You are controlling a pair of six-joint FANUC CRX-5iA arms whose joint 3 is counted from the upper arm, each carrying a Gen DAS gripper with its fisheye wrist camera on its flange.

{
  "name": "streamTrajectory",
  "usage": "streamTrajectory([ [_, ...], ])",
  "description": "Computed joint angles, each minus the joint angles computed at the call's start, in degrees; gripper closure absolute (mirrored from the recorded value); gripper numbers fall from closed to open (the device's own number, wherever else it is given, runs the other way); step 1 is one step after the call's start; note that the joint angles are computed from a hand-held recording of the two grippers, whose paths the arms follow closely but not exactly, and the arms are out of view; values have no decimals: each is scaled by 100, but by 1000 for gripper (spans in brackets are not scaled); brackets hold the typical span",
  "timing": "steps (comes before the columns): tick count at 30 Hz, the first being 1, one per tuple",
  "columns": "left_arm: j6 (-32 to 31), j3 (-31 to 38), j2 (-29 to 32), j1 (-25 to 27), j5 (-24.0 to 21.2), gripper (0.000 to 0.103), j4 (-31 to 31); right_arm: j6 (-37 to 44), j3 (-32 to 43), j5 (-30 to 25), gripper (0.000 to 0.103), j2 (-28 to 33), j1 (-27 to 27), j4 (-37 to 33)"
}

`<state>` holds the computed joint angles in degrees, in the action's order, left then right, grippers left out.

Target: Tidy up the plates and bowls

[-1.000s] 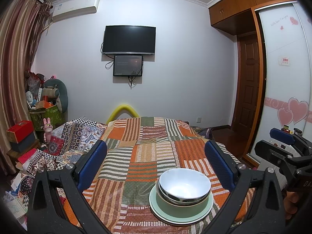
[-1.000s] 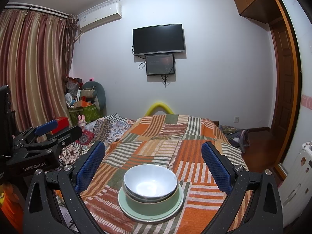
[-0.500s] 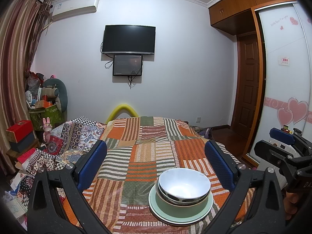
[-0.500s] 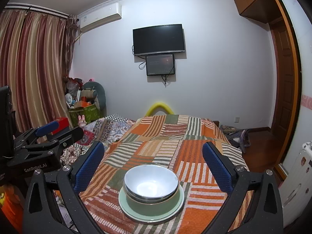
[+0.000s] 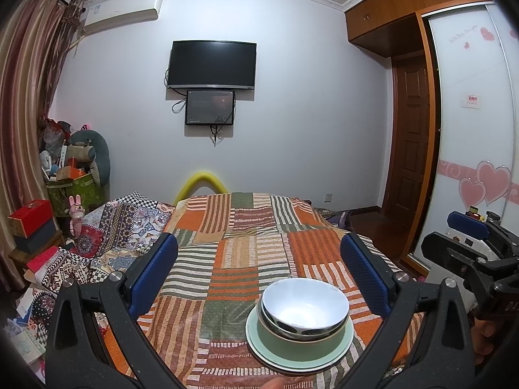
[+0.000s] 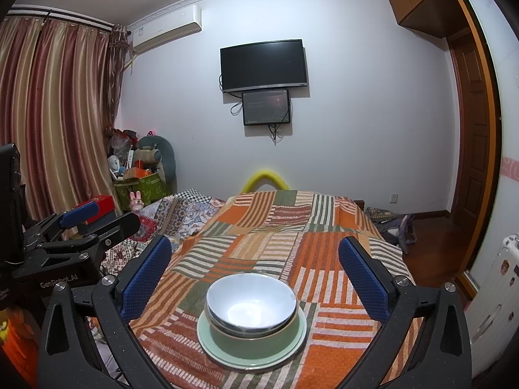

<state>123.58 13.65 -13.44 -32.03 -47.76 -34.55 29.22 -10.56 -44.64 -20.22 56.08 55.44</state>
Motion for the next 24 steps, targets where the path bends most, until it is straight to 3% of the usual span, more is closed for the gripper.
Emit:
streamTrajectory([
  [24, -173, -68, -30, 170, 110, 1, 340, -56, 7, -30, 0, 34, -64, -58],
])
